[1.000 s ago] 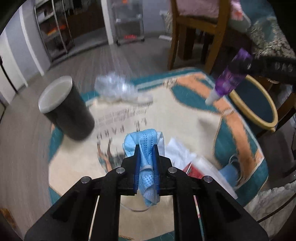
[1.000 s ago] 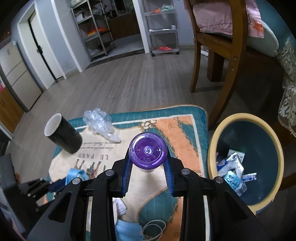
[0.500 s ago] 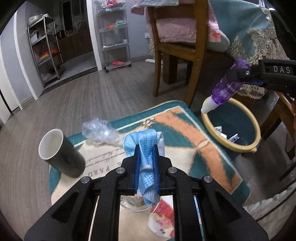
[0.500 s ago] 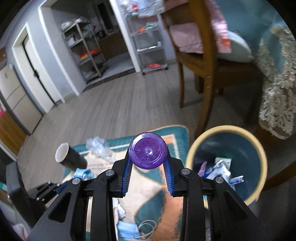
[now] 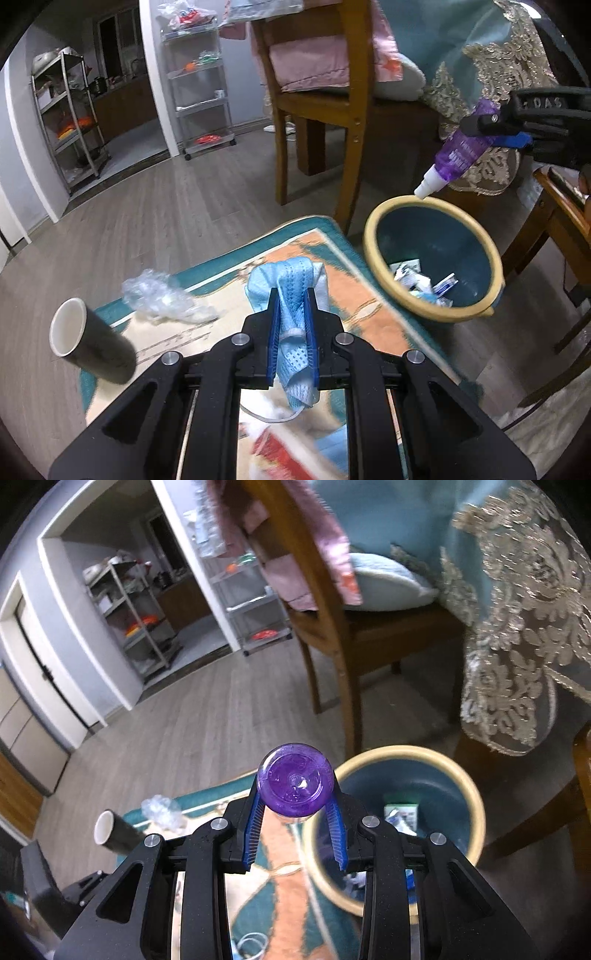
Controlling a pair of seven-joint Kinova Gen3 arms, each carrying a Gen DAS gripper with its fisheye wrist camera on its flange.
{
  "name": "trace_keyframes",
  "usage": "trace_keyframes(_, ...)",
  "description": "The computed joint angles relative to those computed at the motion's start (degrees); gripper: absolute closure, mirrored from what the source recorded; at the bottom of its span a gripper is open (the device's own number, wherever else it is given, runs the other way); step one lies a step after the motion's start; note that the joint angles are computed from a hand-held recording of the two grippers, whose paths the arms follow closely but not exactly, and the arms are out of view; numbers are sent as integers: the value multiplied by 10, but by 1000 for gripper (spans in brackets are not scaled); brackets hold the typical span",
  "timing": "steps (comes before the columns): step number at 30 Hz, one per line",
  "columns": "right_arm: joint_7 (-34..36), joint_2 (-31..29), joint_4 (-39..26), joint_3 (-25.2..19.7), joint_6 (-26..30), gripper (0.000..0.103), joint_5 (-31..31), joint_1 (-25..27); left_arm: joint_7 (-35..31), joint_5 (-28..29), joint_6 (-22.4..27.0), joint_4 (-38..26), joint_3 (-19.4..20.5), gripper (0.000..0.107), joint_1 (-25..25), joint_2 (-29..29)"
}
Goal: Collect trash
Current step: 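Carry the mask and bottle over the teal bin and open both grippers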
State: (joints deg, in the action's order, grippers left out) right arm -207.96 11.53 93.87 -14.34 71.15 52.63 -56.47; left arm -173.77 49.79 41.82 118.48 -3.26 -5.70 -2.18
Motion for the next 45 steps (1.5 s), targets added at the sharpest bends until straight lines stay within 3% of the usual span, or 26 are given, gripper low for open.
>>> trace_keyframes(7,11,-20,33,-4,20,69,-24,19,17,4,-38,12,38,96,52,-1)
trace_keyframes(15,10,-58,100,-12,-11,69,-76,72,52,-8,-80,13,79,96,114,25)
trace_keyframes(24,78,-66,147,-8,-62,69,-159,135,72,-22,-89,-4,120,96,144,78)
trace_keyframes(30,115,-67,186,3,-137,69,-226,170,111,-55,-99,-17,145,96,159,110)
trace_keyframes(35,152,-63,208,9,-184,69,-271,188,101,-54,-110,-14,163,95,157,118)
trace_keyframes(37,156,-66,213,10,-197,69,-274,189,88,-48,-115,-10,167,93,153,119)
trace_keyframes(41,149,-69,216,11,-207,62,-266,190,78,-36,-111,-11,168,69,143,121)
trace_keyframes(45,137,-70,212,10,-200,62,-252,187,66,-20,-113,-10,165,59,135,117)
